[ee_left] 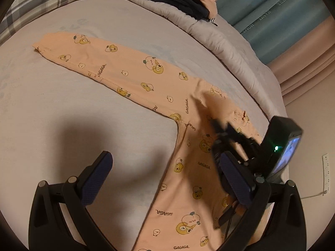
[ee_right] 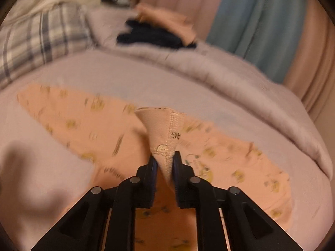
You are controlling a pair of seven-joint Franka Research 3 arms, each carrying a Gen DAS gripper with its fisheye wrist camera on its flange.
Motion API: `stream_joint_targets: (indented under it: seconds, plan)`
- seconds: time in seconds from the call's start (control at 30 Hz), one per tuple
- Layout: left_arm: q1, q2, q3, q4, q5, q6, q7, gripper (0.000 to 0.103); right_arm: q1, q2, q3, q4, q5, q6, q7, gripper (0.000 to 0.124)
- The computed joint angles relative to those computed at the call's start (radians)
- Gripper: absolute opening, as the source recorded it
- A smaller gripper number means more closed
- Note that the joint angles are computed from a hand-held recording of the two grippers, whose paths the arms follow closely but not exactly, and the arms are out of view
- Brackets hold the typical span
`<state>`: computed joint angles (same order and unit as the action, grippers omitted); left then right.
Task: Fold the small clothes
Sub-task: 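Fold the held sleeve across the shirt body with the right tool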
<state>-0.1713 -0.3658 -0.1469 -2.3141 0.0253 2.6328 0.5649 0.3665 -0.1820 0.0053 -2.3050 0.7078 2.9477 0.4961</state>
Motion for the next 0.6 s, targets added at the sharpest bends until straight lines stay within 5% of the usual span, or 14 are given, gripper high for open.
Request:
stream_joint_targets:
  seconds: [0.07, 0.3, 0.5, 0.6]
  plan:
    - [0.003, 0.012, -0.002, 0.011, 0.006, 0.002, -0.001, 0.103, 0.011, -0.011, -0.054, 0.039, 0.092, -0.163, -0.067, 0.051]
    - [-0.006, 0.076, -0.004, 0.063, 0.018, 0.072, 0.040, 0.103, -0.123, -0.060, -0.174, 0.117, 0.288, -0.575, -0.170, 0.052]
    - [-0.041, 0.255, -0.006, 0.227, -0.044, 0.123, 0.179, 0.101, -0.251, -0.011, -0.134, 0.132, 0.234, -0.440, -0.089, 0.052]
    - [-0.036, 0.356, -0.030, 0.327, -0.032, 0.123, 0.218, 0.094, -0.283, 0.033, -0.135, 0.166, 0.244, -0.446, -0.045, 0.044]
